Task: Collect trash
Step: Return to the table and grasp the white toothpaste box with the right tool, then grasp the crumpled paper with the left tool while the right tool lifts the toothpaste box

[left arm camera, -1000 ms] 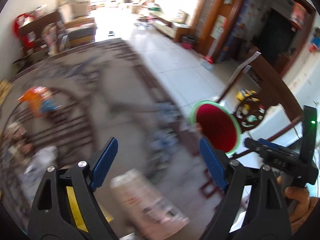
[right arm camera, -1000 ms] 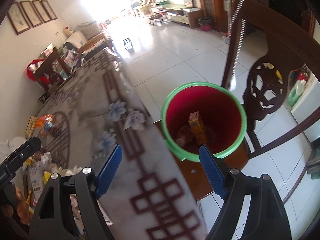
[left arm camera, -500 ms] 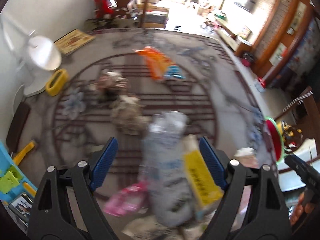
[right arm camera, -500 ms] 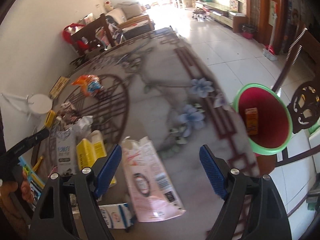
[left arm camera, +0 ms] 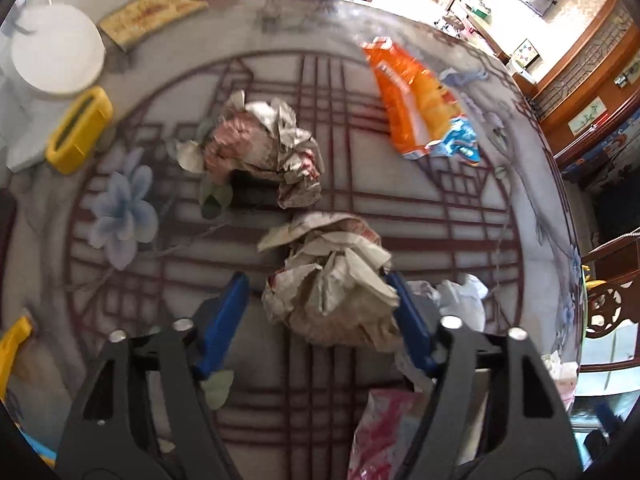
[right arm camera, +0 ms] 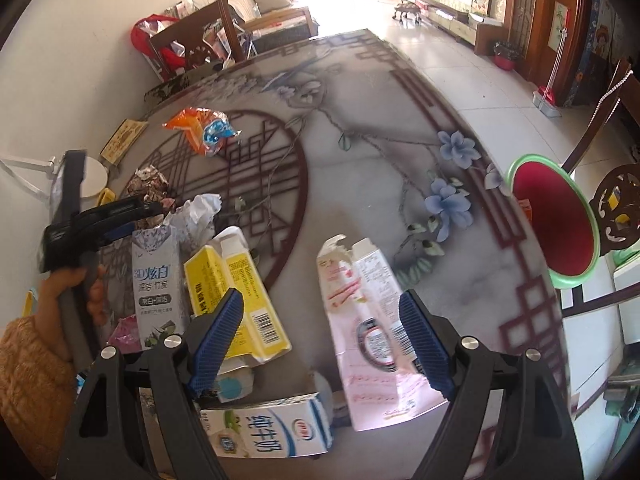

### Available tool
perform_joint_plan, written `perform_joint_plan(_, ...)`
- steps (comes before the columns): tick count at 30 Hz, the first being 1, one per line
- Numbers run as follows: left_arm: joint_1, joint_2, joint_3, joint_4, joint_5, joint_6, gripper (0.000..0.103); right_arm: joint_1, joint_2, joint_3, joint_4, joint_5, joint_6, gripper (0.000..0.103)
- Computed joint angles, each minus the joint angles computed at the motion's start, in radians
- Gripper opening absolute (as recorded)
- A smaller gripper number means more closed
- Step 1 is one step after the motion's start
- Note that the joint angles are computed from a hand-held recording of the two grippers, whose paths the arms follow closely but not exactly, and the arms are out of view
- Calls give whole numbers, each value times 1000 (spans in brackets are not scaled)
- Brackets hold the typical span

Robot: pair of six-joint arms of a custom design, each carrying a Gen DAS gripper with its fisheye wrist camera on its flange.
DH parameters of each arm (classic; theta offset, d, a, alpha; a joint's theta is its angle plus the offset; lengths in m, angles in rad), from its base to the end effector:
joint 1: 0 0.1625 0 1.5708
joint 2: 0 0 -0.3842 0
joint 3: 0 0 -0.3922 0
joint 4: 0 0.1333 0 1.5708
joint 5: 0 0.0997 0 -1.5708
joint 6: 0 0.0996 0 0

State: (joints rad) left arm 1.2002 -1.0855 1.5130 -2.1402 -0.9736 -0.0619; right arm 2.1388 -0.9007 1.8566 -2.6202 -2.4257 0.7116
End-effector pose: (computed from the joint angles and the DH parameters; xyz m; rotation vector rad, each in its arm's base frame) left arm -0.0577 -0.6711 0.2723 0.3391 2.5446 -0.3476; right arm 0.3558 -0.4494 0.0875 -0.2236 -2.3950 0.7443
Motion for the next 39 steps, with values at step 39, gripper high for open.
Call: perform_joint_plan(39, -147, -247, 213, -146, -108, 152, 41, -22, 88, -77, -204, 247, -150, 46)
